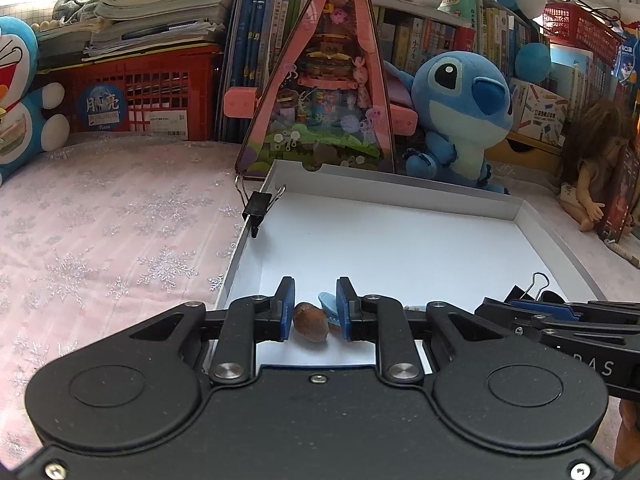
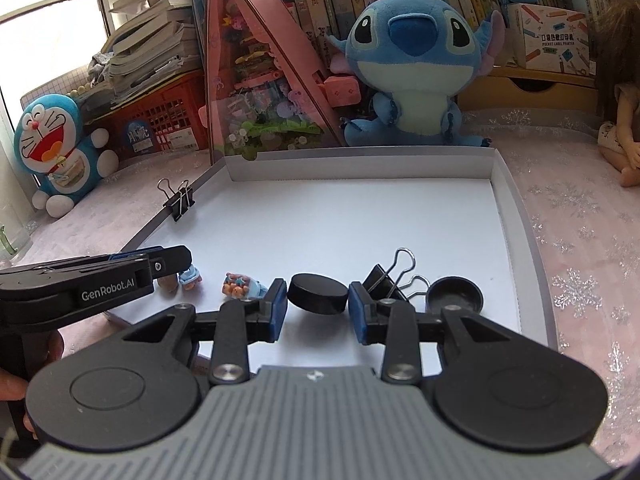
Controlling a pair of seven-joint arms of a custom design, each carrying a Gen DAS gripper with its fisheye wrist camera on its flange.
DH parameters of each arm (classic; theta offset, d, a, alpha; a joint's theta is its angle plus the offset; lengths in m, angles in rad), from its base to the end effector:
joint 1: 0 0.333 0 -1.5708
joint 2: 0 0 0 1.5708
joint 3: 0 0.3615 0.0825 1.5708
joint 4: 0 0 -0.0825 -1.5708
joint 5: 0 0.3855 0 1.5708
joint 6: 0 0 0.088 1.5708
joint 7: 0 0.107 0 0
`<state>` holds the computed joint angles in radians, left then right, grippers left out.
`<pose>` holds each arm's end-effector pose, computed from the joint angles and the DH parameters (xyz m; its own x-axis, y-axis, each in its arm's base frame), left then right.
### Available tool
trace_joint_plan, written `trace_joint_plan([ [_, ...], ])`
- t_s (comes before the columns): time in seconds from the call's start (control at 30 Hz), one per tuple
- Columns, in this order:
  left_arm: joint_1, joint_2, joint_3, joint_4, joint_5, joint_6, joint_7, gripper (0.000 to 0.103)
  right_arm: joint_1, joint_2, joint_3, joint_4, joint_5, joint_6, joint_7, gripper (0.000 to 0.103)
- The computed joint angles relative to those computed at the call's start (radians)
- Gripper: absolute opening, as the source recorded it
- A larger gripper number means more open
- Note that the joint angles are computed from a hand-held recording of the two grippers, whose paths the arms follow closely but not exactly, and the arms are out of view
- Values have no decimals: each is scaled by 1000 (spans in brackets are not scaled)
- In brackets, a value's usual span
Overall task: Organize rigid objects
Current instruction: 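Open the left gripper releasing the nut while the right gripper releases the puck in the tray, then raise both open tools out of the tray and back toward the objects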
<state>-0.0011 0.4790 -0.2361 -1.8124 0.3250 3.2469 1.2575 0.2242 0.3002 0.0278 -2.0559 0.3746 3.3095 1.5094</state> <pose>0.6974 -0.1702 0.4406 -0.2408 -0.9633 0.1187 -0.5758 0.0434 -0.8165 0.6391 0.1232 0.4441 0.0170 -0.9756 -0.2190 -0.6051 0.1644 -0.7790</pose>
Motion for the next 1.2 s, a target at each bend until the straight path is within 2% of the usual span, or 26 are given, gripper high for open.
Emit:
trace_joint_plan([
  [0.03, 0, -2, -1, -1, 0, -1, 0, 21, 1, -2, -1, -3, 2, 8, 2, 44],
  [0.07, 3, -3, -4, -3, 0, -2, -1, 21, -4, -5, 6, -7, 5, 13, 5, 53],
  [0.13, 28, -7, -34, -9, -3, -3, 1, 26, -97, -11, 104, -21, -13, 37, 16, 59],
  [0.17, 49, -7, -57, -13, -3, -1, 6, 30, -118, -15, 126, -27, -20, 44, 23, 62],
  [0.27, 47, -21, -54, -30, -2, 21, 2, 39, -102, -34, 109, -49, -33, 73, 30, 70],
  [0.4, 79, -41, -88, -60, 17, 46, 0, 50, -58, -58, 59, -75, -34, 100, 23, 78],
  [0.47, 104, -52, -116, -75, 27, 52, -6, 56, -67, -71, 64, -91, -44, 110, 32, 81],
  [0.6, 187, -68, -207, -105, 56, 51, -9, 66, -68, -98, 58, -129, -60, 133, 41, 84],
  [0.7, 239, -82, -259, -134, 83, 69, -11, 75, -52, -121, 39, -160, -62, 150, 29, 87],
  [0.77, 264, -94, -282, -155, 106, 84, -21, 78, -45, -137, 30, -184, -62, 164, 17, 87],
  [0.83, 332, -96, -352, -172, 149, 84, -32, 78, -43, -152, 25, -205, -64, 173, 12, 88],
  [0.93, 395, -104, -414, -197, 191, 83, -52, 80, -61, -171, 32, -234, -88, 180, 37, 89],
  [1.2, 516, -132, -519, -263, 310, 107, -111, 83, -82, -206, 30, -294, -144, 198, 106, 92],
])
